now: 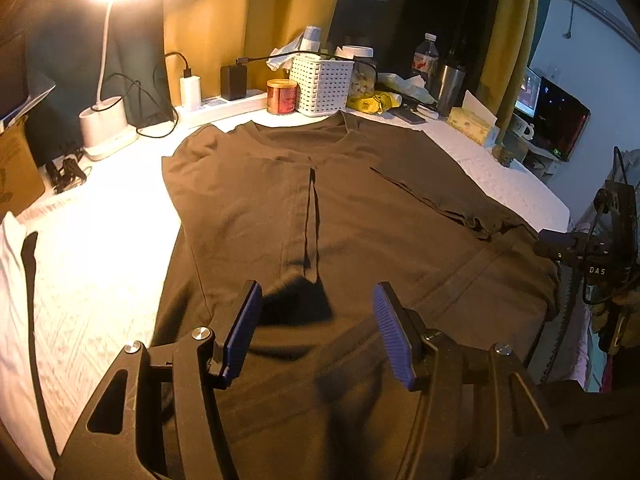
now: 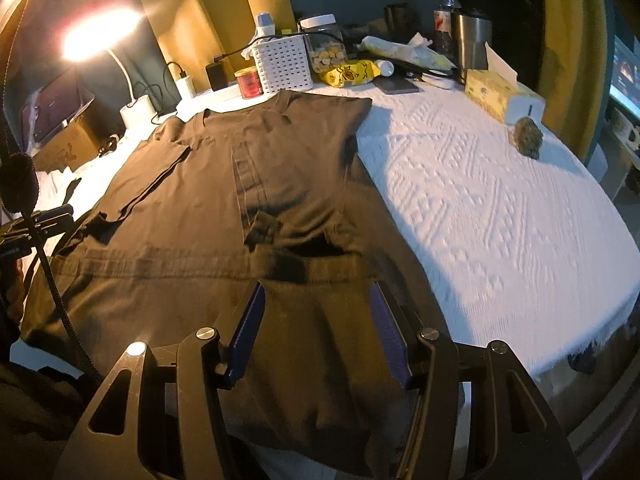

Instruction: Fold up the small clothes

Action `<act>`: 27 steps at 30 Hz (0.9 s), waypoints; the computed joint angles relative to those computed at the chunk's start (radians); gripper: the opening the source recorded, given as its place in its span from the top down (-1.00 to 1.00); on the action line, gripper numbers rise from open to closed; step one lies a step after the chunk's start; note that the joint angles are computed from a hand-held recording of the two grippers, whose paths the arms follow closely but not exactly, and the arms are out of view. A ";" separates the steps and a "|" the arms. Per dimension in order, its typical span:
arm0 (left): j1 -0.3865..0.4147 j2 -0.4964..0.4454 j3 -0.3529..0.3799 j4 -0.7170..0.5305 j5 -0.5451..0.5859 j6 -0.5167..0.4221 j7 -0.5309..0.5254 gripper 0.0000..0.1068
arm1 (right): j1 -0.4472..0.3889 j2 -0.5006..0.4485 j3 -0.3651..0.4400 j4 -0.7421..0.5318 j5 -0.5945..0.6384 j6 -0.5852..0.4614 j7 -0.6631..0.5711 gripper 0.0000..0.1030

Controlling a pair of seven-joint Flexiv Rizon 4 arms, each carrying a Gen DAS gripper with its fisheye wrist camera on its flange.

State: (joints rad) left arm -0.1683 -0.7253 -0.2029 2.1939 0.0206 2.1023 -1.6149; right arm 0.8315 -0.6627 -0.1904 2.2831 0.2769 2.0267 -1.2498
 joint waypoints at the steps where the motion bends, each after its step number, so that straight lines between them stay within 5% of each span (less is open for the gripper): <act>1: -0.006 0.000 0.003 0.005 -0.002 0.007 -0.002 -0.08 | -0.008 -0.002 0.009 0.006 -0.003 0.010 -0.003 -0.12; 4: -0.036 0.002 0.022 0.025 -0.023 0.021 -0.008 -0.08 | -0.064 -0.012 0.045 0.001 -0.044 0.014 -0.020 -0.12; 7: -0.082 0.018 0.057 0.054 -0.070 0.038 -0.018 -0.08 | -0.028 -0.024 -0.013 -0.009 -0.046 -0.024 -0.049 -0.12; 14: -0.176 0.044 0.135 0.138 -0.206 0.089 -0.041 -0.08 | -0.132 -0.054 0.054 -0.035 -0.114 -0.005 -0.081 -0.12; 22: -0.274 0.059 0.217 0.227 -0.379 0.105 -0.019 -0.08 | -0.131 -0.074 0.079 -0.037 -0.094 0.050 -0.098 -0.11; 26: -0.245 0.053 0.206 0.266 -0.392 0.137 -0.044 -0.08 | -0.026 -0.096 -0.001 -0.043 -0.012 0.046 -0.116 0.10; 27: -0.239 0.051 0.204 0.274 -0.392 0.142 -0.050 -0.08 | 0.008 -0.100 -0.028 -0.046 0.011 0.034 -0.117 0.40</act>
